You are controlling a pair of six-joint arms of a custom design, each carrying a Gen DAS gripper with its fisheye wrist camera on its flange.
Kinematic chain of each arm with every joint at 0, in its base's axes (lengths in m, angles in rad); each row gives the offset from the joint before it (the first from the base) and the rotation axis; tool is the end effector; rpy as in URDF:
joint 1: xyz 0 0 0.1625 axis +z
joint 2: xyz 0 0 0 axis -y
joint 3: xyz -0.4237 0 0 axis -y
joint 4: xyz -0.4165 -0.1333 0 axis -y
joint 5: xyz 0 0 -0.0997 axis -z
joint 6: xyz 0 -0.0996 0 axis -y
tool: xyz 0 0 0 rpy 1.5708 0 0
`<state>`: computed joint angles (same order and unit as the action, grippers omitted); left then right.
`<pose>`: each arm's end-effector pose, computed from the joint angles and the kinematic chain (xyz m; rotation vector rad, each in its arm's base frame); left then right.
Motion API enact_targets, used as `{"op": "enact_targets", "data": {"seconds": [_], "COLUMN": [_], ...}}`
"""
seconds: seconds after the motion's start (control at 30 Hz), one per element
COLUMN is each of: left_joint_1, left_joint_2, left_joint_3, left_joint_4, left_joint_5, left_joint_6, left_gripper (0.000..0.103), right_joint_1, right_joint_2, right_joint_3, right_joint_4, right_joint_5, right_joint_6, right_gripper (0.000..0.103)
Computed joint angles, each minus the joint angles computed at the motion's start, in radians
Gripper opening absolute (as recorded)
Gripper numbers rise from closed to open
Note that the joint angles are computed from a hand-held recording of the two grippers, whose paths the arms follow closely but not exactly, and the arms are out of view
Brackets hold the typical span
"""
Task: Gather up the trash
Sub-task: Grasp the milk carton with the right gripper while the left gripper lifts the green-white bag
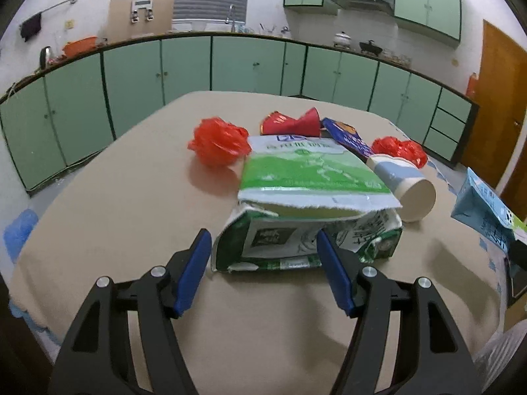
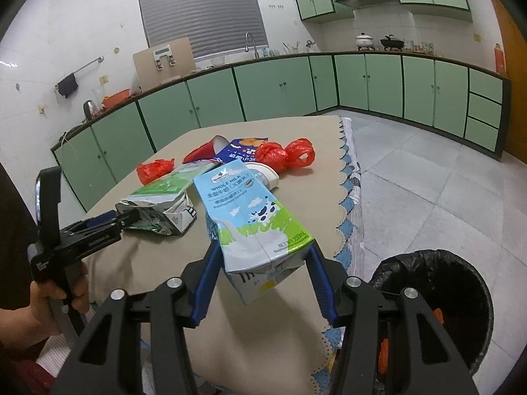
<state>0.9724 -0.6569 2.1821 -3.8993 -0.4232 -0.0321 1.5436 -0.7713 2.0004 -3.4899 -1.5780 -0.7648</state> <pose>-0.0701 -0.5007 0.0485 0.0313 2.0533 -1.1965 0.1167 -0.5870 0.0521 0.9804 -2.5465 0.9010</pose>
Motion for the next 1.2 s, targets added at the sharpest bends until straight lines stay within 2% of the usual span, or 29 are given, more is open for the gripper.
{"op": "enact_targets", "data": {"seconds": [0.13, 0.27, 0.4, 0.5, 0.6, 0.7, 0.73, 0.87, 0.9, 1.0, 1.07, 1.13, 1.2], "left_joint_1": [-0.004, -0.048, -0.088, -0.103, -0.083, -0.044, -0.028, -0.007, -0.005, 0.000, -0.002, -0.006, -0.009], "left_joint_2": [-0.008, -0.003, 0.004, 0.031, 0.029, 0.008, -0.002, 0.011, 0.016, 0.022, 0.028, 0.035, 0.040], "left_joint_3": [0.022, 0.041, 0.067, 0.053, 0.037, 0.026, 0.025, 0.009, 0.003, -0.008, -0.012, -0.015, -0.019], "left_joint_4": [0.020, 0.042, 0.038, 0.006, -0.013, 0.024, 0.052, 0.070, 0.067, 0.079, 0.077, 0.068, 0.072], "left_joint_5": [-0.070, -0.100, -0.169, -0.119, -0.093, -0.133, -0.169, -0.216, -0.220, -0.239, -0.248, -0.250, -0.254], "left_joint_6": [-0.026, -0.055, -0.041, 0.002, 0.017, 0.008, -0.001, 0.021, 0.028, 0.035, 0.039, 0.053, 0.054], "left_gripper": [0.060, 0.060, 0.062, 0.065, 0.070, 0.071, 0.071, 0.069, 0.068, 0.049, 0.045, 0.031, 0.023], "right_joint_1": [0.000, 0.002, -0.001, -0.005, -0.007, -0.014, -0.019, -0.023, -0.024, -0.020, -0.022, -0.026, -0.025], "right_joint_2": [0.000, 0.003, 0.004, 0.001, 0.004, 0.006, 0.006, 0.017, 0.018, 0.026, 0.033, 0.037, 0.044], "right_joint_3": [0.002, 0.003, 0.005, 0.005, 0.007, 0.001, 0.000, -0.010, -0.011, -0.019, -0.025, -0.036, -0.047], "right_joint_4": [-0.010, -0.024, -0.037, -0.035, -0.044, -0.032, -0.024, -0.005, 0.000, 0.007, 0.001, 0.015, 0.026], "right_joint_5": [-0.005, -0.015, -0.025, -0.027, -0.029, -0.034, -0.031, -0.045, -0.047, -0.060, -0.066, -0.058, -0.061], "right_joint_6": [-0.003, 0.004, 0.011, 0.025, 0.019, 0.029, 0.035, 0.032, 0.029, 0.005, 0.000, 0.006, 0.009], "right_gripper": [0.052, 0.052, 0.050, 0.045, 0.045, 0.045, 0.045, 0.045, 0.045, 0.048, 0.060, 0.060, 0.059]}}
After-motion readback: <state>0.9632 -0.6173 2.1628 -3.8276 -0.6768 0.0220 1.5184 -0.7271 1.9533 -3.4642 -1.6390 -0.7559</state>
